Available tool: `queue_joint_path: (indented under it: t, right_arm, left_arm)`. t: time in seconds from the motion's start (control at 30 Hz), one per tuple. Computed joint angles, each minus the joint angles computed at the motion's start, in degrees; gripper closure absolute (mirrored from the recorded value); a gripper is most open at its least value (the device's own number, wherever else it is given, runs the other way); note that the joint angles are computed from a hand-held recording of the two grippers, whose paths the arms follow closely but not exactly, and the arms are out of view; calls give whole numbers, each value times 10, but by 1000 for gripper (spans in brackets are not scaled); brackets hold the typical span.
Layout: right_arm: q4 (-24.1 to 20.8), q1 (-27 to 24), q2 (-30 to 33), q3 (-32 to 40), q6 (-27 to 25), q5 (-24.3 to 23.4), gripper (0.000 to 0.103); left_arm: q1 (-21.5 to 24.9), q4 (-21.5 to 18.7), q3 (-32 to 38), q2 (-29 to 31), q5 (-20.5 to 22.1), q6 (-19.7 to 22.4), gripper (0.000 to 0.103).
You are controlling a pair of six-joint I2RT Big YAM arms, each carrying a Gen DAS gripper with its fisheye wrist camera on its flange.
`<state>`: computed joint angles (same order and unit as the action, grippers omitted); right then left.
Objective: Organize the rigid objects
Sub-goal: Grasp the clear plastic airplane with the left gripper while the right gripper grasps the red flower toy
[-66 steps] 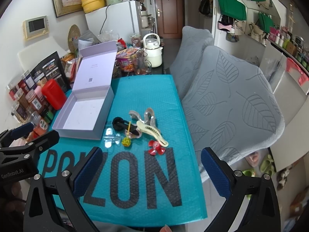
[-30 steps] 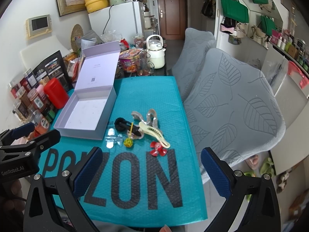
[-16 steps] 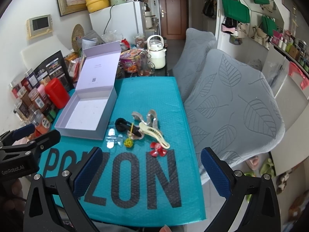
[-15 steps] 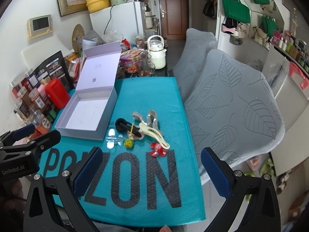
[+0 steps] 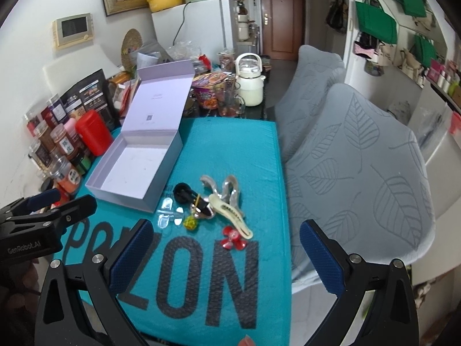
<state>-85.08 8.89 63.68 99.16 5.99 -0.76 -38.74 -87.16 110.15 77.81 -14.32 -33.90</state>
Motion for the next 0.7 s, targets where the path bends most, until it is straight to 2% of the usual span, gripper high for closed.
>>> queue_joint_path:
  t: [0.17,0.33,0.7]
  right_arm:
    - [14,-40,18,-6,-56,-50,0]
    - [26,-68,35,-23,-93,-86,0]
    - [70,-88,48,-94,-138,-113,0]
  left_arm:
    - [-8,13,-2,16,-30,-23,0]
    - [-8,33,-22,29,-35,-31,0]
    - [-3,66,-74,53,-62,-15,0]
